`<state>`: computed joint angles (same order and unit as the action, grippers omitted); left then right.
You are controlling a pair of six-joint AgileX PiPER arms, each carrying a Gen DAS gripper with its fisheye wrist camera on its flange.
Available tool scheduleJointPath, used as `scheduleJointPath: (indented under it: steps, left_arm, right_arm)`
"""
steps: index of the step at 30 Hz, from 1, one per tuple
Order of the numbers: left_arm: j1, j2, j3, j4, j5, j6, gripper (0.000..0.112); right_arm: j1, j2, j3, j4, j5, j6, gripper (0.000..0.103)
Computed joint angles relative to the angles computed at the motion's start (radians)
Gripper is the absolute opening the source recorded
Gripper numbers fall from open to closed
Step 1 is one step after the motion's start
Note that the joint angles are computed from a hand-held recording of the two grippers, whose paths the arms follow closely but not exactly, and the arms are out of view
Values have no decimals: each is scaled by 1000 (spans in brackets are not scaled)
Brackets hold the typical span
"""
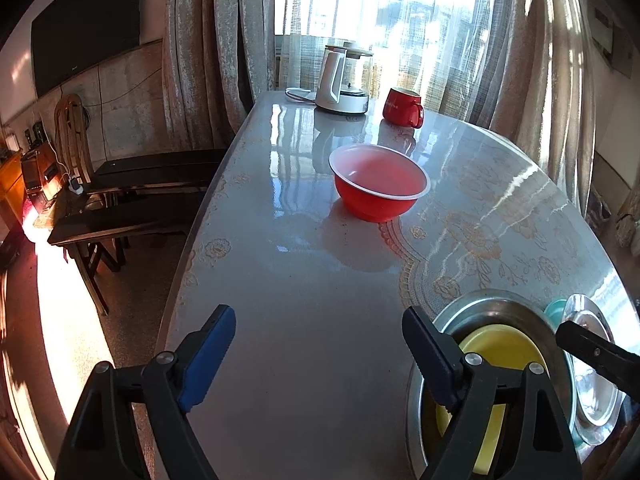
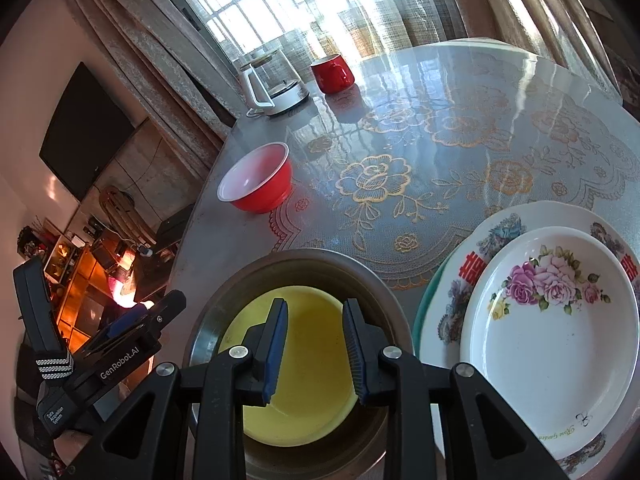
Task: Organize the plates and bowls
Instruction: 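Withdraw both tools up from the nested bowls, then move both tools toward the red bowl on the table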
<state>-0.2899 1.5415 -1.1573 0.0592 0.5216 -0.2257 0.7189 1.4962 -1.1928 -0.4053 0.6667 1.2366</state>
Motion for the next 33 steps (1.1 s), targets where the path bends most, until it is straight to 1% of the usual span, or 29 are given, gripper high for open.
scheduleJointPath:
  steps: [6,10,14,19,22,27,30,31,33]
  left_arm:
    - [13,89,-109,9,3,-6,87]
    - [36,155,-204,-53,17,34,87]
    - [70,227,-307,-168,21,100,87]
    - [115,338,-428,-358,18,187,87]
    - [133,396,-476,-467,11,232,87]
    - [146,495,-579,-563,58,301,87]
    - [145,543,-643,-528,121,278,86]
    - [146,551,-653,-536,131,290,86]
    - [150,550,-647,-550,125,302,86]
  right_arm:
    - [-32,64,-107,21,50,-78,30]
    - [-50,98,-155,40,62,-115,30]
    - [-72,122,-177,72,53,-140,30]
    - [-94,149,-209,102,67,-174,30]
    - [-109,167,-244,110,90,-196,30]
    - [-141,220,-325,131,119,-241,30]
    - [-166,279,-403,179,136,-291,30]
    - [-174,301,-433,196,140,-310,30]
    - [-187,356,-511,221,164,-343,30]
